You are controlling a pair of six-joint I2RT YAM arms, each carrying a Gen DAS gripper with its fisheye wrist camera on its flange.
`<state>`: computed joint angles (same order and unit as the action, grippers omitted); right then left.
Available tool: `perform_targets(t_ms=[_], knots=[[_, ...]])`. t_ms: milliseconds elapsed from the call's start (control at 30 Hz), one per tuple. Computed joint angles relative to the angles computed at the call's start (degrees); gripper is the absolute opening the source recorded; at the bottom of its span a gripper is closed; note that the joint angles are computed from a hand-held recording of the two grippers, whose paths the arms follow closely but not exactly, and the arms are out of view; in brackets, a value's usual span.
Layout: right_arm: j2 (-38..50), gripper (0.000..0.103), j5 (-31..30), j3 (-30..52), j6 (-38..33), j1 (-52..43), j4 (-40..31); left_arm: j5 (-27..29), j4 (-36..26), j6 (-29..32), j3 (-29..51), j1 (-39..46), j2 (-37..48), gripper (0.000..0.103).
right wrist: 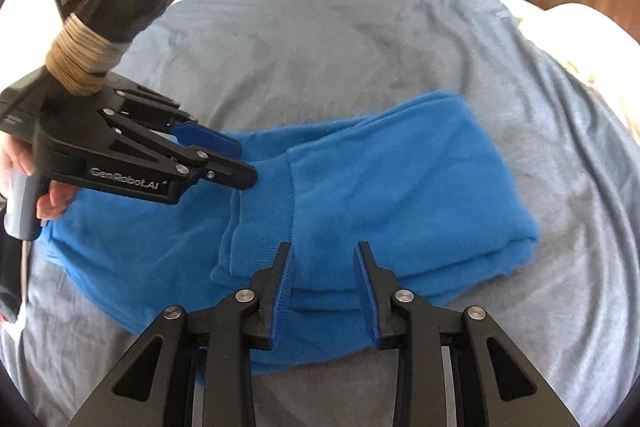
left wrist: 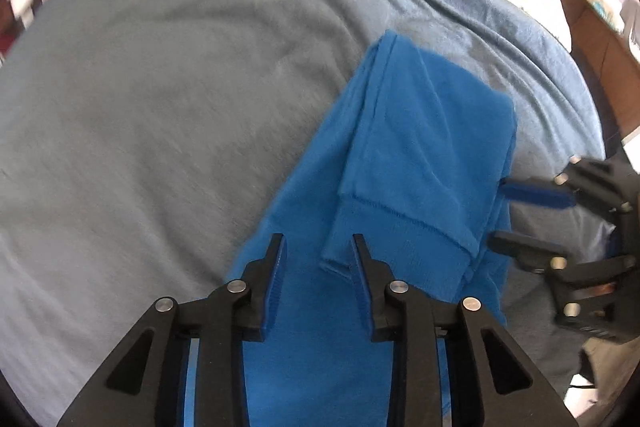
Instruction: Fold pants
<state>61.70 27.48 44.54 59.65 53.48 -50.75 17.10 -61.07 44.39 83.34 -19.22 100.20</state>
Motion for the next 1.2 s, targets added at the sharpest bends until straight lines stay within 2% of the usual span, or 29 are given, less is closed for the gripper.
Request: perform_targets(t_ms=[33, 100, 133, 267, 333, 600, 733, 833, 900, 1200], knots=[[-1.2, 0.041, 1.8, 0.7, 2.7, 1.4, -2.5, -0.1, -0.4, 0.1, 1.3, -0.5, -0.2, 0.032], [-3.4, 0.049, 4.9, 1.5, 8.0, 3.7, -6.7, 0.3, -2.2, 0.1, 5.2, -1.9, 0.8, 0.035], [-5.3, 0.05, 7.1, 1.9, 12.4, 4.8, -10.0, 0.9, -3.2, -0.1, 7.5, -2.8, 1.7, 0.037], [-12.9, 0.052, 9.9, 1.1, 22.1, 3.3, -17.1, 2.4, -6.6, -2.1, 16.6, -7.3, 6.5, 0.038], [-16.9, 0.052, 10.2, -0.3, 24.3, 1.0, -19.3, 2.2, -6.7, -3.1, 19.8, -9.8, 8.7, 0.038], [-27.3, 0.052, 2.0, -7.4, 16.9, -16.5, -15.9, 1.9, -10.6, -6.1, 35.7, -16.6, 20.9, 0.038], [-28.8, 0.052, -1.7, -10.1, 14.2, -23.0, -12.4, 3.8, -17.3, -7.0, 46.0, -18.0, 29.2, 0.037], [-30.5, 0.052, -5.2, -12.1, 10.6, -27.9, -9.4, 4.5, -23.7, -5.2, 53.8, -18.9, 34.9, 0.028], [-30.8, 0.052, -6.6, -12.8, 7.6, -29.4, -7.7, 3.6, -23.4, -4.8, 53.7, -19.5, 35.5, 0.028], [-31.1, 0.051, -12.3, -16.4, 2.9, -35.0, -2.8, 1.9, -26.5, -3.1, 61.0, -19.4, 42.2, 0.03]])
